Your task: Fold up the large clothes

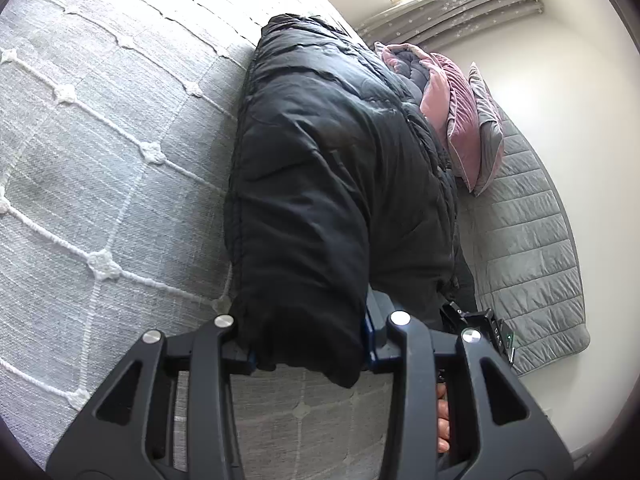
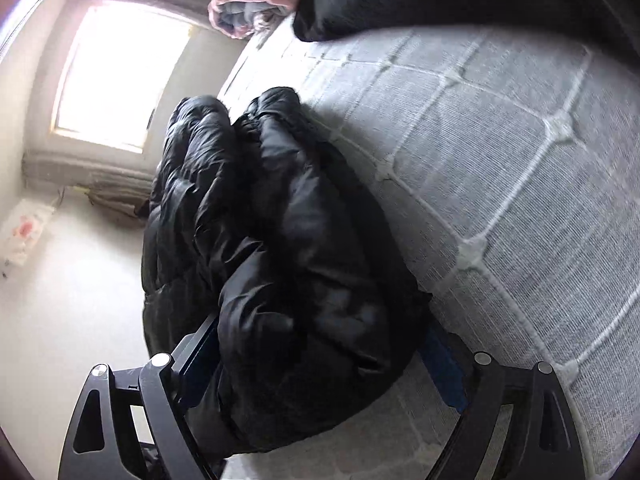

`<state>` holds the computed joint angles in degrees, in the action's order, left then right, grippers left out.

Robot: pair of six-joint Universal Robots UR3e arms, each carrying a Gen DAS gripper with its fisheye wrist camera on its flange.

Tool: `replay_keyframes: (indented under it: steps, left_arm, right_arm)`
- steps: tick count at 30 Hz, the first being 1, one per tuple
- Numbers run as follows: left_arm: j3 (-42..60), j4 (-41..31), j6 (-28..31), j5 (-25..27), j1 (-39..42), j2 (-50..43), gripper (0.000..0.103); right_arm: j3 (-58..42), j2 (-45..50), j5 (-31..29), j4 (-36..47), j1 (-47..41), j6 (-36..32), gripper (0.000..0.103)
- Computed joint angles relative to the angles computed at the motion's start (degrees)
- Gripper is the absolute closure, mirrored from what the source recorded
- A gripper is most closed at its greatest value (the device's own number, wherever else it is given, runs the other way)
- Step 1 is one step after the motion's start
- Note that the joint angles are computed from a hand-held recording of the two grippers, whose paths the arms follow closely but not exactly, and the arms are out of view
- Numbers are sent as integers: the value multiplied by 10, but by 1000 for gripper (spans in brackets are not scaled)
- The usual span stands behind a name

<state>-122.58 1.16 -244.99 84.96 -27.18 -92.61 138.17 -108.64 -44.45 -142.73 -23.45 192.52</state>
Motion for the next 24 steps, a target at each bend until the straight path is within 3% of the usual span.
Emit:
replay_keyframes:
  steps: [11, 24]
  left_arm:
    - [10, -19, 3, 7, -2, -3, 63]
    - [11, -27, 8, -2, 8, -7, 60]
  right_arm:
    - [-20, 67, -47, -129, 72, 75, 16]
    - [-90, 144, -116, -217, 170, 128, 61]
